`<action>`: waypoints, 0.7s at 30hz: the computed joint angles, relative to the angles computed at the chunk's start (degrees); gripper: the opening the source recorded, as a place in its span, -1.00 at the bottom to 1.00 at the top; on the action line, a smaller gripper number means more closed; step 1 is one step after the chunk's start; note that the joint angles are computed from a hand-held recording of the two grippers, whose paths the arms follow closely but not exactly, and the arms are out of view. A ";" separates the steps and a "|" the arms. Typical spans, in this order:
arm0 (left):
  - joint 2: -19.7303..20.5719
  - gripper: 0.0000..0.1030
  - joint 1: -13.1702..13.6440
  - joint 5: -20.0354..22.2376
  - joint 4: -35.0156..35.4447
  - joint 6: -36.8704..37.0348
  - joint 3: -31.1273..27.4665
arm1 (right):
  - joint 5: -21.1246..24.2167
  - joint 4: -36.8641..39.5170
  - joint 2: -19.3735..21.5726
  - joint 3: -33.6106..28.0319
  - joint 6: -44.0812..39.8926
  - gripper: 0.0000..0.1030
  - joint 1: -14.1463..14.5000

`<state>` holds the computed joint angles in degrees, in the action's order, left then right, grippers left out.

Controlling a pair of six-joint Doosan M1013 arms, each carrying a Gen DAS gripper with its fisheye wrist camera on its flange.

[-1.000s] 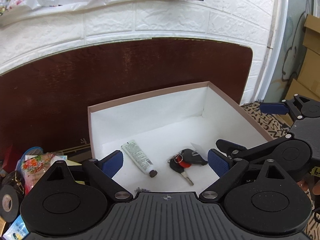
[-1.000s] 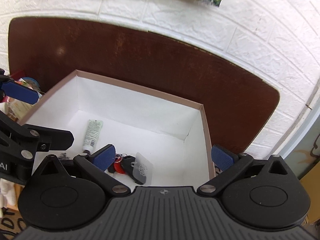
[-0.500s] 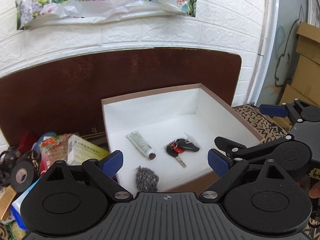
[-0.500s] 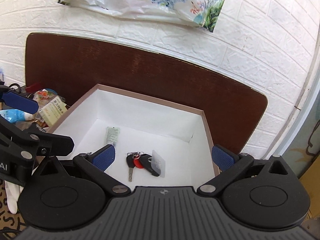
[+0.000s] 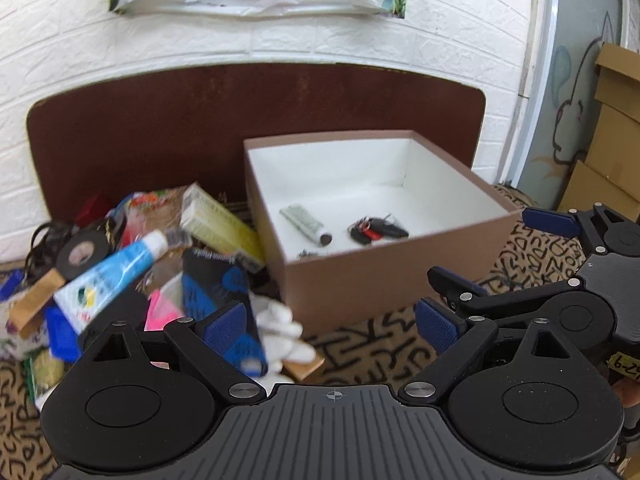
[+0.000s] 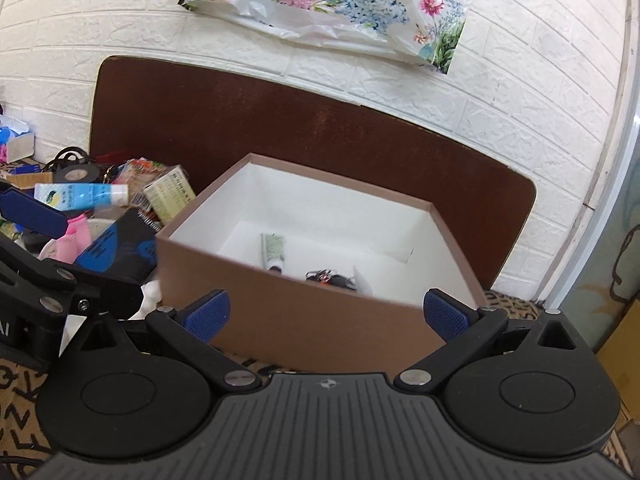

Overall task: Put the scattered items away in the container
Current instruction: 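Withdraw both grippers from the box back toward the heap, then lower the right gripper onto the blue-black phone case and close it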

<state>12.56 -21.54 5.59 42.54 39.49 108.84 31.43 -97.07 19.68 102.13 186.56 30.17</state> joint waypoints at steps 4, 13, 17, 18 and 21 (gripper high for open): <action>-1.18 0.90 0.52 -0.73 12.29 -14.14 3.21 | 1.26 0.66 0.38 1.11 2.51 0.99 1.87; -2.81 0.90 2.17 -1.22 23.33 -28.27 7.94 | 0.64 4.07 1.76 1.60 4.16 0.99 4.68; -3.00 0.90 3.16 -1.40 11.96 -18.61 8.70 | -0.18 6.14 2.53 1.03 3.03 0.99 5.28; -3.03 0.90 3.41 -1.48 9.97 -16.85 8.82 | -0.47 6.42 2.70 0.84 2.77 0.99 5.35; -3.12 0.90 4.28 -1.88 8.16 -15.28 9.10 | -2.20 6.40 2.94 0.53 3.11 0.99 5.35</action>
<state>9.44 -17.26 3.71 50.69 24.20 117.94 29.23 -90.67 22.62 102.66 189.67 35.52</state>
